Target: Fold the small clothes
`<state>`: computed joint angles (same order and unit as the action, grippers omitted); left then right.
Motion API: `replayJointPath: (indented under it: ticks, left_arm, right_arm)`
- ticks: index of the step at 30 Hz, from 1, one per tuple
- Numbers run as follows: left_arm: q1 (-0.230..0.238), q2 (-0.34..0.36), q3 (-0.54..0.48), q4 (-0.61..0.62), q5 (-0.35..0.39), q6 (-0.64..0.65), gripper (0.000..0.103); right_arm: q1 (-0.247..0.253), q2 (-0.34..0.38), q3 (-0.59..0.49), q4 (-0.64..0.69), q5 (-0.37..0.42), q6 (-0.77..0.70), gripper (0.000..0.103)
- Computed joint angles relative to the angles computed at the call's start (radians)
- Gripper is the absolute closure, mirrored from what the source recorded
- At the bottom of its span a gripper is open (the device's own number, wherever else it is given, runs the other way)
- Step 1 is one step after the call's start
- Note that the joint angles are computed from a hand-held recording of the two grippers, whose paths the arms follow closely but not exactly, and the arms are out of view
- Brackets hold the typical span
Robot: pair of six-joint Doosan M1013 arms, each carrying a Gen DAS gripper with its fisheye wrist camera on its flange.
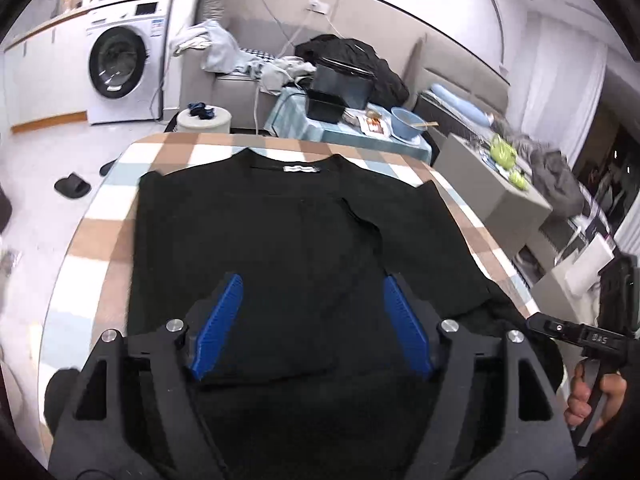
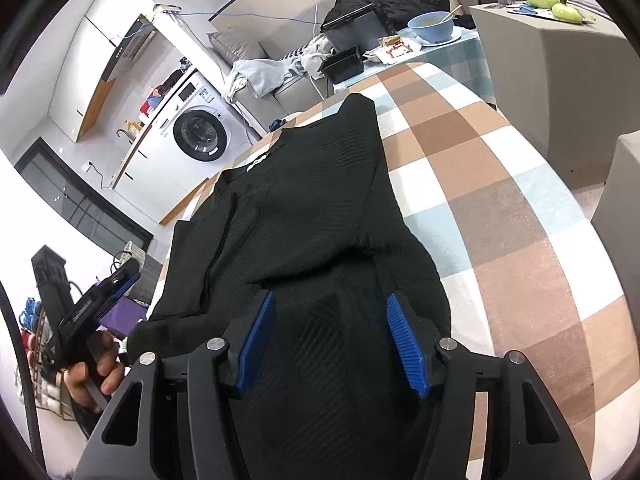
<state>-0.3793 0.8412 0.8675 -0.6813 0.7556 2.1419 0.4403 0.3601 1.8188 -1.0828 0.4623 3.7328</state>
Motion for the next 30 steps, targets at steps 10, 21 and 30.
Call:
replayJointPath:
  ticks: [10,21,30]
  left_arm:
    - [0.099,-0.127,0.282,0.082,-0.187,-0.061,0.031]
    - [0.175,-0.149,0.394,0.177,-0.199,-0.193,0.030]
    - [0.160,-0.128,0.360,0.232,-0.170,-0.233,0.030]
  right_arm:
    - [0.023,-0.052,0.033,0.078,0.084,-0.164,0.039]
    - [-0.015,-0.070,0.119,0.295,-0.180,-0.398,0.057]
    - [-0.034,-0.085,0.127,-0.025,-0.057,-0.080,0.089]
